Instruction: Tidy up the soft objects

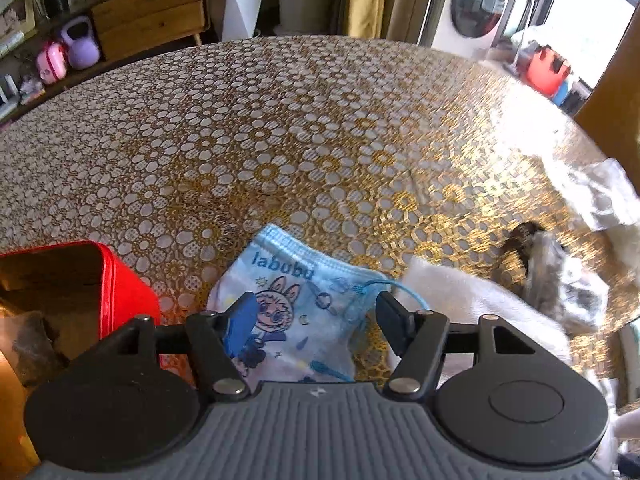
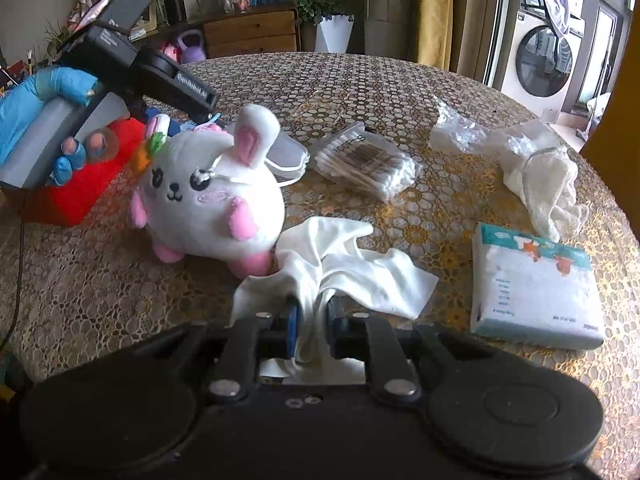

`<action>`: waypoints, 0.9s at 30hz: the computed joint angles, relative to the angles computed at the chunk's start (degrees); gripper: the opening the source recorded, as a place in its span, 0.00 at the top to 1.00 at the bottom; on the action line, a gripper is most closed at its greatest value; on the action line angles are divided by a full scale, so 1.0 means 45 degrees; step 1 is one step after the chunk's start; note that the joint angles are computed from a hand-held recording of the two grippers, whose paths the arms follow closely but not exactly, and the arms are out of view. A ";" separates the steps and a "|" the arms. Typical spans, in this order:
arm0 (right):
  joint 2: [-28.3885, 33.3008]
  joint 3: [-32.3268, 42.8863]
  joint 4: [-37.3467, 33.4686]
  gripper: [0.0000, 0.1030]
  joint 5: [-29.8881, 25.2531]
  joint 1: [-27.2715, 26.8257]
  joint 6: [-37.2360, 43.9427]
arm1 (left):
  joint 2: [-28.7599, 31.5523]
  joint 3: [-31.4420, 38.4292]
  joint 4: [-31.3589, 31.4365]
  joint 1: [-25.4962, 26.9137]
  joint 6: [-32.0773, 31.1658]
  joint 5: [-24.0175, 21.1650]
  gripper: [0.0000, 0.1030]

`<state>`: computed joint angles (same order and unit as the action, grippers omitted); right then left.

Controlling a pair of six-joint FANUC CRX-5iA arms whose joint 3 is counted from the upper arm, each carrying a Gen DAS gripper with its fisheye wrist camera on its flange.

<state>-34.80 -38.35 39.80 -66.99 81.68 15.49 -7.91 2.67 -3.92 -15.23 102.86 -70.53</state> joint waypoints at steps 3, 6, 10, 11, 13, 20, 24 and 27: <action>-0.0061 -0.0024 0.0065 0.68 0.0007 -0.0129 -0.0109 | 0.0144 0.0005 -0.0137 -0.0089 -0.0016 0.0010 0.34; -0.0257 -0.0159 0.0232 0.20 0.0121 -0.0193 -0.0316 | 0.0233 0.0055 -0.0596 -0.0339 0.0205 0.0023 0.26; -0.0125 -0.0044 0.0038 0.17 0.0414 -0.0435 0.0076 | 0.0360 0.0135 -0.0978 -0.0491 0.0468 0.0011 0.23; -0.0005 0.0024 -0.0048 0.17 0.0457 -0.0535 0.0182 | 0.0387 0.0153 -0.0989 -0.0490 0.0525 0.0005 0.23; 0.0352 0.0177 -0.0168 0.17 0.0516 -0.0751 0.0358 | 0.0464 0.0194 -0.1024 -0.0490 0.0580 0.0008 0.23; 0.0904 0.0455 -0.0569 0.23 0.0703 -0.0996 0.0924 | 0.0239 0.0019 -0.1289 -0.0565 0.0647 0.0331 0.57; 0.1079 0.0502 -0.0707 0.34 0.0559 -0.0912 0.1240 | 0.0213 0.0104 -0.1552 -0.0573 0.0755 0.0225 0.78; 0.0991 0.0335 -0.0385 0.57 0.0540 -0.0700 0.1030 | 0.0146 0.0087 -0.1442 -0.0423 0.0765 0.0165 0.87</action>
